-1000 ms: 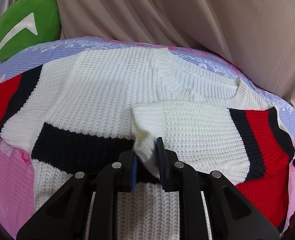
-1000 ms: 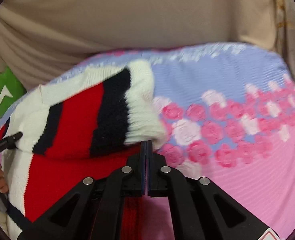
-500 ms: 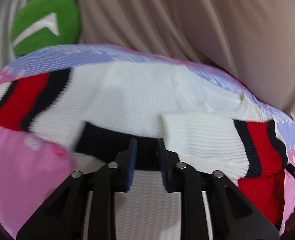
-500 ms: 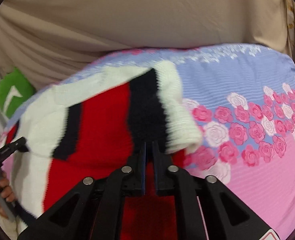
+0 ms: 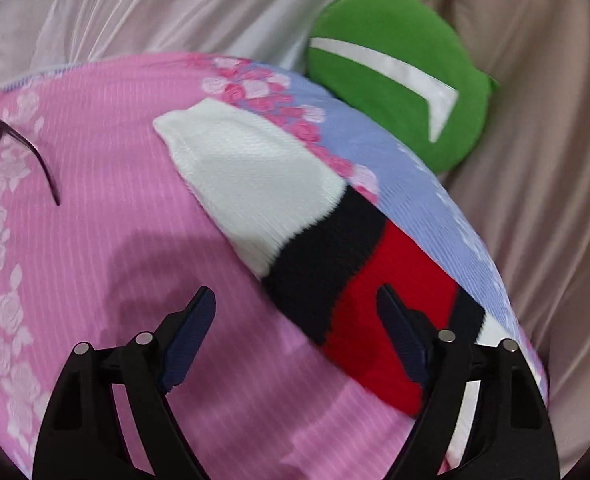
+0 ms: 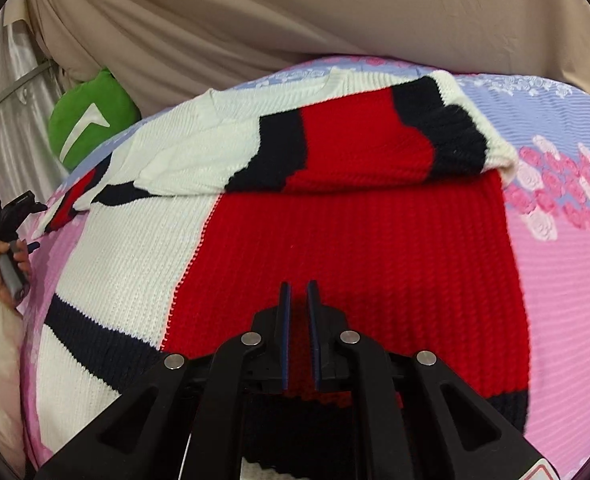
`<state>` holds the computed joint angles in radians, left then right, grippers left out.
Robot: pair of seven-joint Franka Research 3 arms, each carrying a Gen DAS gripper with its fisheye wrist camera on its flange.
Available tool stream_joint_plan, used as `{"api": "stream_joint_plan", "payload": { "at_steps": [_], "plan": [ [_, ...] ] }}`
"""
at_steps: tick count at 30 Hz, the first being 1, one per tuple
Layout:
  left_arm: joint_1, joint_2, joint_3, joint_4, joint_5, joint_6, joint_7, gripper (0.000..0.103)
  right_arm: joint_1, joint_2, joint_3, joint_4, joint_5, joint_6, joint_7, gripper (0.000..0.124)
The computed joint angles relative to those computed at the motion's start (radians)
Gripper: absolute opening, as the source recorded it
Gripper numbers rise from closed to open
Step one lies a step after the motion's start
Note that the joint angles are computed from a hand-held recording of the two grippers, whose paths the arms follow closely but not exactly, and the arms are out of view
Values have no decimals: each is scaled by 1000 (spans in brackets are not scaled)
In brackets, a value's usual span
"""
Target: Fold small clothes
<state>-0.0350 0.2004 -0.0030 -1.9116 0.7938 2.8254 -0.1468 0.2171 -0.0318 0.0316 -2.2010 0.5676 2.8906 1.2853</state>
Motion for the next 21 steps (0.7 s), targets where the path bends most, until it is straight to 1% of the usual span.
{"api": "stream_joint_plan", "payload": {
  "at_steps": [1,2,3,4,5,6,7,8,9,10,11,12,14,16,17,18,19,20,21],
  "plan": [
    [1,11,4,13,3,-7,-3,68,-1,6,4,0,-35,6,34,13],
    [-9,18,15,26,35,-15,-25,56,0,9,6,-6,-60,19,57,14],
    [5,31,6,34,12,17,6,33,0,10,9,-12,-101,34,91,14],
    [28,45,-15,37,-51,58,63,20,0,11,11,-15,-129,42,113,16],
    [29,53,-14,39,-72,96,74,8,2,12,11,-15,-135,47,118,19],
    [19,56,2,44,-65,110,73,7,3,12,11,-16,-134,50,121,19],
    [-17,49,29,58,-16,91,45,7,4,13,11,-18,-138,55,128,20],
    [-56,42,59,74,70,76,-2,7,4,12,11,-20,-141,59,132,20],
    [-81,32,69,90,140,57,-36,6,6,13,11,-21,-141,64,134,20],
    [-100,25,67,111,204,39,-57,6,7,14,11,-21,-137,67,132,20],
    [-118,19,52,139,264,27,-62,6,8,16,11,-20,-128,69,125,20],
    [-124,21,32,165,293,26,-48,6,9,17,11,-20,-118,71,115,21],
    [-150,39,-18,228,322,22,30,6,12,17,11,-20,-95,75,96,22],
    [-183,93,-82,310,271,23,204,7,14,16,11,-22,-60,79,66,22],
    [-200,135,-122,355,209,22,330,7,16,15,11,-21,-26,80,38,23],
    [-211,181,-166,399,145,10,459,10,19,14,10,-20,19,80,1,24],
    [-227,233,-209,449,91,-18,581,11,21,14,9,-19,53,79,-25,25],
    [-247,288,-247,501,48,-59,697,16,21,12,8,-19,84,77,-46,25],
    [-270,343,-280,548,15,-106,805,20,20,8,8,-23,86,81,-41,25]
  ]
}}
